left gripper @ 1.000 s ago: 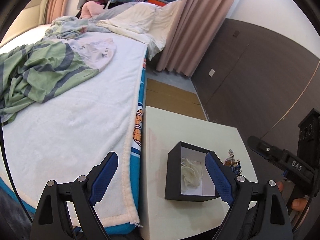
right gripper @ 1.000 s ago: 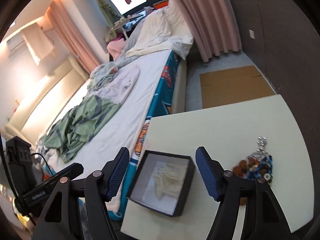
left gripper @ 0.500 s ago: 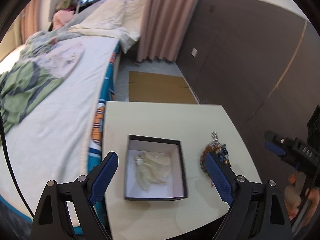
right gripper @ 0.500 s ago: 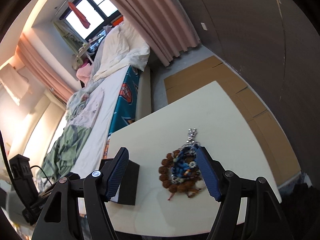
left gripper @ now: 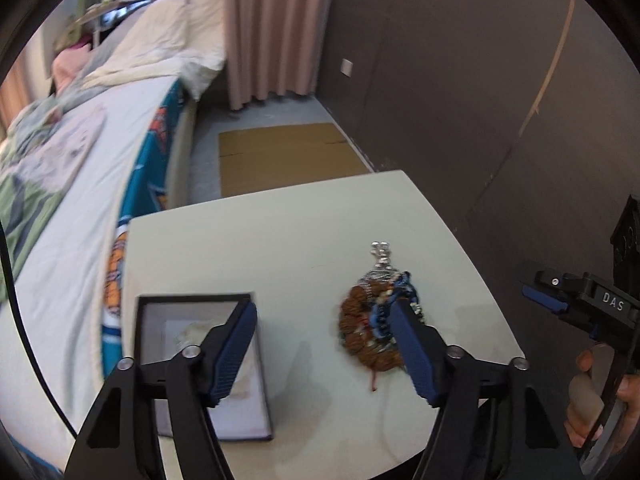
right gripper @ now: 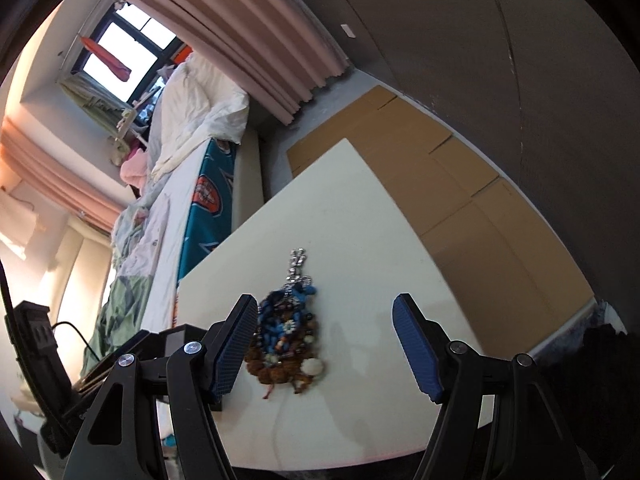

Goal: Organize jewelry
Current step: 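Grasp the blue beaded tassel in the pile with the left gripper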

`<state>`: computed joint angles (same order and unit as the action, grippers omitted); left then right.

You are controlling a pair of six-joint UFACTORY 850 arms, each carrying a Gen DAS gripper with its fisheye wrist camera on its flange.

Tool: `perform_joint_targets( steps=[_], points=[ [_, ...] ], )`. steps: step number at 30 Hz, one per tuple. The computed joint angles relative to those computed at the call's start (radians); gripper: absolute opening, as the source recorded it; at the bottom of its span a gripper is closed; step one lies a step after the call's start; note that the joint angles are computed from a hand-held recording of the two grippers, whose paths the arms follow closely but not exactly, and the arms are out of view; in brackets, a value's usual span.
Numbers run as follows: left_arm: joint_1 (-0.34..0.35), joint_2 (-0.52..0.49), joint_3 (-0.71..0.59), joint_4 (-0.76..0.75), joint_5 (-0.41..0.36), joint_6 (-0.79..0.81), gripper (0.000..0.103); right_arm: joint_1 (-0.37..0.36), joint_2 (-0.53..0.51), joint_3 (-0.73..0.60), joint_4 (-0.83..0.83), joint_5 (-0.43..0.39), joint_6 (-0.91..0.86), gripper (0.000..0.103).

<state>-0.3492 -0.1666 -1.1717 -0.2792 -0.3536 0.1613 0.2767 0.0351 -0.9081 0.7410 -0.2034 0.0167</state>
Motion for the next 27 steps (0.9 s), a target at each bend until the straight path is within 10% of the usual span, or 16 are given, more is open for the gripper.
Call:
perform_joint_targets(
  steps=[19,27],
  points=[
    [-0.136,-0.248,-0.219,0.305,-0.121,-0.205,0.041,-0.123,-0.027,0.058,0.621,-0.107,-0.543,0.070],
    [-0.143,-0.269,-0.230,0.347,-0.135,-0.250,0.009,-0.117,-0.091,0.028,0.694,-0.156,-0.598,0.070]
  ],
)
